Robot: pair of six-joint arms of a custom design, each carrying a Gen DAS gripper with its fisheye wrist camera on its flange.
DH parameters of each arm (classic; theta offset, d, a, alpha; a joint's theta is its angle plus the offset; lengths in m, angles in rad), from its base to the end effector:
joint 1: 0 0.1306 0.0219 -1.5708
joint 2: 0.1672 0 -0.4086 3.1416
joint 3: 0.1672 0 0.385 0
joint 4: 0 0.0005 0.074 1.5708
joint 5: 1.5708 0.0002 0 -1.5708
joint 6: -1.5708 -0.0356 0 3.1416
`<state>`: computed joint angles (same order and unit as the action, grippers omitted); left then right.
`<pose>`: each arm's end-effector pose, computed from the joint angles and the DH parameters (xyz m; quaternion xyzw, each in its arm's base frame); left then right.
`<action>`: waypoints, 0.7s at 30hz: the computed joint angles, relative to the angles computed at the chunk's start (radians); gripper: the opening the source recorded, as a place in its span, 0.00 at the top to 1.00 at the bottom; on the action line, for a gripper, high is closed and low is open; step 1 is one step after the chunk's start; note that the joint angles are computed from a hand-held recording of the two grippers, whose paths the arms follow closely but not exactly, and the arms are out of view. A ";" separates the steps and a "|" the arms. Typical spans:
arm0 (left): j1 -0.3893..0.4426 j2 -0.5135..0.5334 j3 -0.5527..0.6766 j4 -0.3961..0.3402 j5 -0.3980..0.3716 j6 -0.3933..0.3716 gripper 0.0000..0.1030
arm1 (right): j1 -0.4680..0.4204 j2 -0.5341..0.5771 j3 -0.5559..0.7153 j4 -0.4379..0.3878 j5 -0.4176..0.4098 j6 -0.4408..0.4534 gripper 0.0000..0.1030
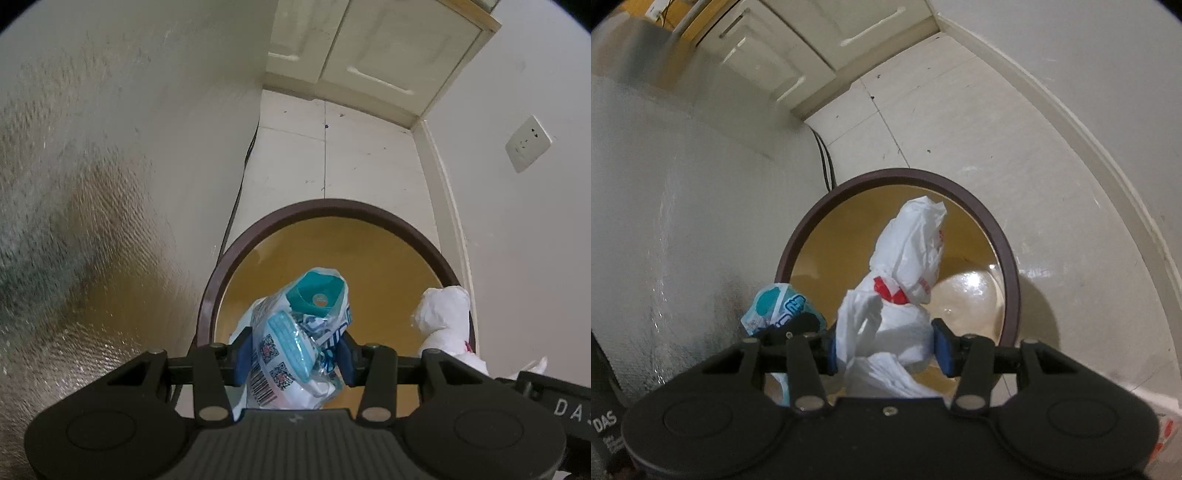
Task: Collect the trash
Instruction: 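Open the right tool while the left tool opens, dropping both bags into the wastebasket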
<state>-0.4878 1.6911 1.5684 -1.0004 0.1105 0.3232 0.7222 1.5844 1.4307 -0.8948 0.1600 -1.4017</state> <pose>0.4988 -0.2697 0.3766 0.0923 0.9693 -0.1369 0.1824 0.4019 0.3458 0.3789 0.3404 0.9011 0.1871 0.1928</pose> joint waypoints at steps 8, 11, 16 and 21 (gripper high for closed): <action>-0.023 0.012 0.014 -0.034 -0.036 -0.025 0.40 | -0.011 -0.025 -0.022 0.007 0.007 0.030 0.37; -0.030 0.015 0.024 -0.040 -0.054 -0.033 0.34 | -0.011 -0.038 -0.029 0.011 0.018 0.025 0.35; -0.040 0.037 0.054 -0.074 -0.089 -0.059 0.22 | -0.012 -0.045 -0.023 -0.020 0.020 0.044 0.35; -0.047 0.045 0.064 -0.110 -0.120 -0.074 0.17 | -0.013 -0.053 -0.015 -0.059 0.017 0.084 0.35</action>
